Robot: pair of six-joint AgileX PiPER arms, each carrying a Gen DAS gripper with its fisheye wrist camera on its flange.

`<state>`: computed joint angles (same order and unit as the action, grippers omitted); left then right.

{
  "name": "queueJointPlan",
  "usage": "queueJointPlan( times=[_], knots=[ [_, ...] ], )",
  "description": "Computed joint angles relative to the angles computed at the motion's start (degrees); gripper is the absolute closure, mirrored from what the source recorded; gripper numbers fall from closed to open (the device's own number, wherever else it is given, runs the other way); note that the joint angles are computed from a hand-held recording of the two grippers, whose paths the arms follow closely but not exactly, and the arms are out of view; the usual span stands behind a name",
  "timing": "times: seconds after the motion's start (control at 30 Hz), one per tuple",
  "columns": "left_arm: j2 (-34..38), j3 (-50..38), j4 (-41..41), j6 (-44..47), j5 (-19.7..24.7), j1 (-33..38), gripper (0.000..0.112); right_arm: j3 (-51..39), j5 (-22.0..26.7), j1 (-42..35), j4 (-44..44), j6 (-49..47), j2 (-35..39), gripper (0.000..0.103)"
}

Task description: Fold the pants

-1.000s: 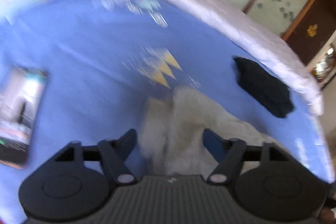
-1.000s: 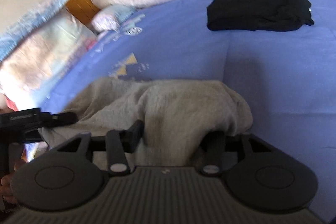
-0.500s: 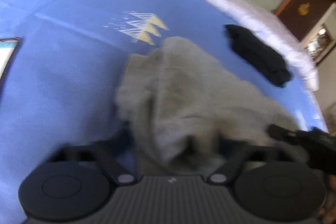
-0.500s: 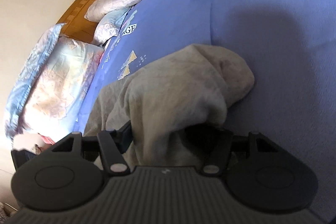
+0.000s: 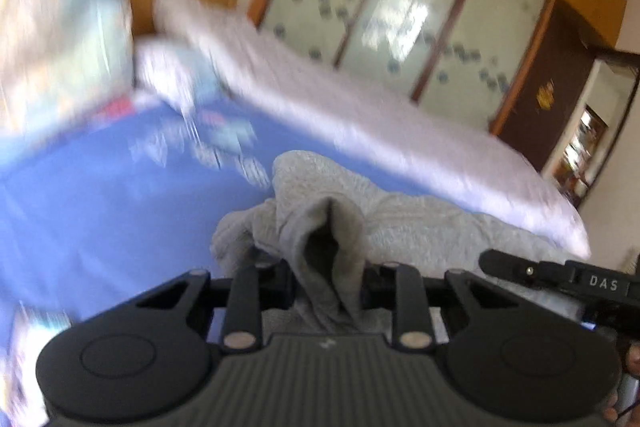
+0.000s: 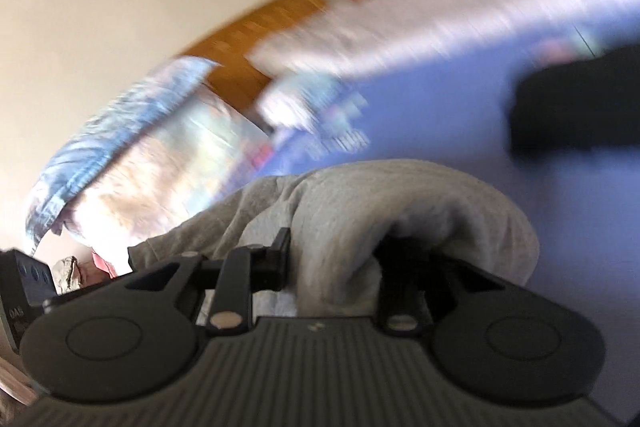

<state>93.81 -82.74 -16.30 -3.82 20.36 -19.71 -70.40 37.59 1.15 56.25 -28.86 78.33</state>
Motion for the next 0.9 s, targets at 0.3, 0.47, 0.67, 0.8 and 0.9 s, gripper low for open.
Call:
queueJointPlan(
  times=[0.3, 0.47, 0.67, 0.8, 0.9],
  knots=[
    [21.4, -21.5, 28.4, -23.9, 3.6, 2.6, 0.086, -31.0, -6.9, 9.6, -11.1, 2.1, 30.8, 0.074],
    [38.9, -40.1, 35.0, -31.1, 19.0, 0.6, 0.075, -44.6, -3.2, 11.8, -28.5, 17.8, 48.1, 0.066],
    [32.9, -30.7, 42.9, -42.1, 18.2, -0.7, 0.035, -34.2, -7.2, 8.2, -12.7, 13.0, 43.9, 0.045],
    [22.3, -16.9, 52.2, -53.6, 20.5, -3.6, 0.027, -15.3, -15.9, 8.3, -14.1, 12.2, 28.1, 0.032],
    [12.8, -4.4, 56.8, -58.9, 19.6, -7.6, 0.026, -3.0, -17.2, 8.8, -19.1, 14.1, 16.7, 0.032]
  ],
)
